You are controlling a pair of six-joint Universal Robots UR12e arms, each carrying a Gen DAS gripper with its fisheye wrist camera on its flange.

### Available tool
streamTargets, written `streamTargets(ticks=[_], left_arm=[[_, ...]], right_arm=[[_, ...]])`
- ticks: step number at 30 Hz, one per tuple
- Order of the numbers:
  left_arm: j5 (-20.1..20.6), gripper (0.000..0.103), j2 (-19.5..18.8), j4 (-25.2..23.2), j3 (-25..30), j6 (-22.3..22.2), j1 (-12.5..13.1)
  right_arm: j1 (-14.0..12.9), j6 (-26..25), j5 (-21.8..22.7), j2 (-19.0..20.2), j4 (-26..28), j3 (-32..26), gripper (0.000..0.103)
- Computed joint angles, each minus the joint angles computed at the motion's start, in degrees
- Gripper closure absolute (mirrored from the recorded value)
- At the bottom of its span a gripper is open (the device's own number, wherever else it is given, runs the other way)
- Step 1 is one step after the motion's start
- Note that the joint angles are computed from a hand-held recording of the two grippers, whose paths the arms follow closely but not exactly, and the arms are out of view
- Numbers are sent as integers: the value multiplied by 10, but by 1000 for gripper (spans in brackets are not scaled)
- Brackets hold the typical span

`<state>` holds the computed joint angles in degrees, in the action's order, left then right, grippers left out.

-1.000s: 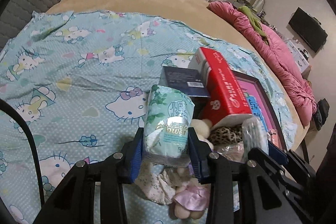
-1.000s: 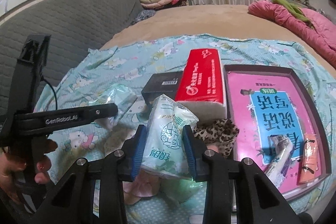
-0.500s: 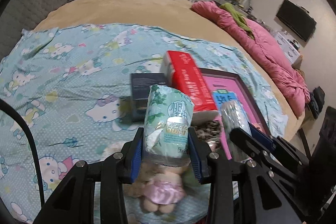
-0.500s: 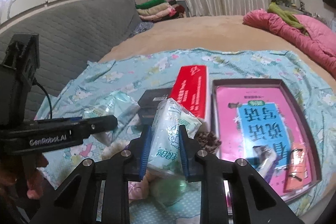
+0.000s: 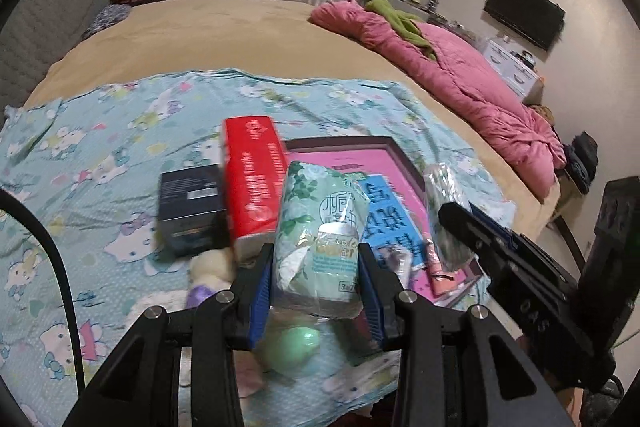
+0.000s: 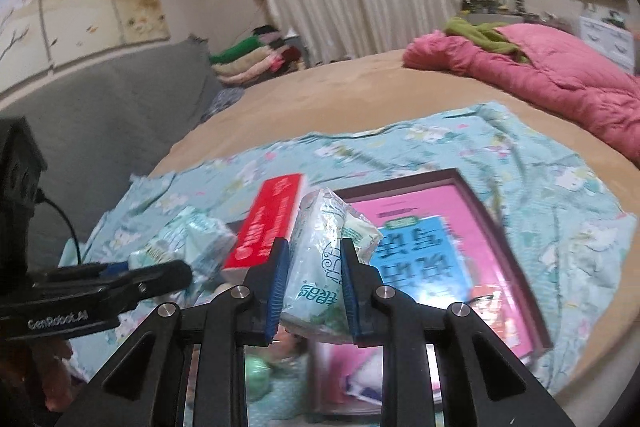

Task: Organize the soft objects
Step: 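Carry both tissue packs onto the pink book tray and open both grippers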

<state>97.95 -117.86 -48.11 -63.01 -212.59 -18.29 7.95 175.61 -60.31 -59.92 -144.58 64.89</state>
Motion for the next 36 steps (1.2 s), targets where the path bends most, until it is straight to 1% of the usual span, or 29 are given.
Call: streamTargets(ticks=[6, 9, 20, 29, 33, 36], left_arm=[[-4, 63, -29, -20, 46, 22, -10], [-8, 63, -43, -34, 65, 30, -14], [-18, 63, -89, -81, 120, 53, -22], [-20, 63, -115, -126, 147, 55, -25], [-24, 63, -121, -132, 151, 60, -26], [-26, 63, -124, -138, 153, 63, -26]], right_arm=[[-14, 20, -16, 0, -9, 3, 77], [-19, 23, -28, 0, -14, 5, 77], [-30, 36, -39, 3, -16, 10, 77], [-35, 38, -40, 8, 1, 10, 77], [-34, 32, -42, 10, 11, 9, 77], [-32, 22, -53, 11, 17, 7, 77]])
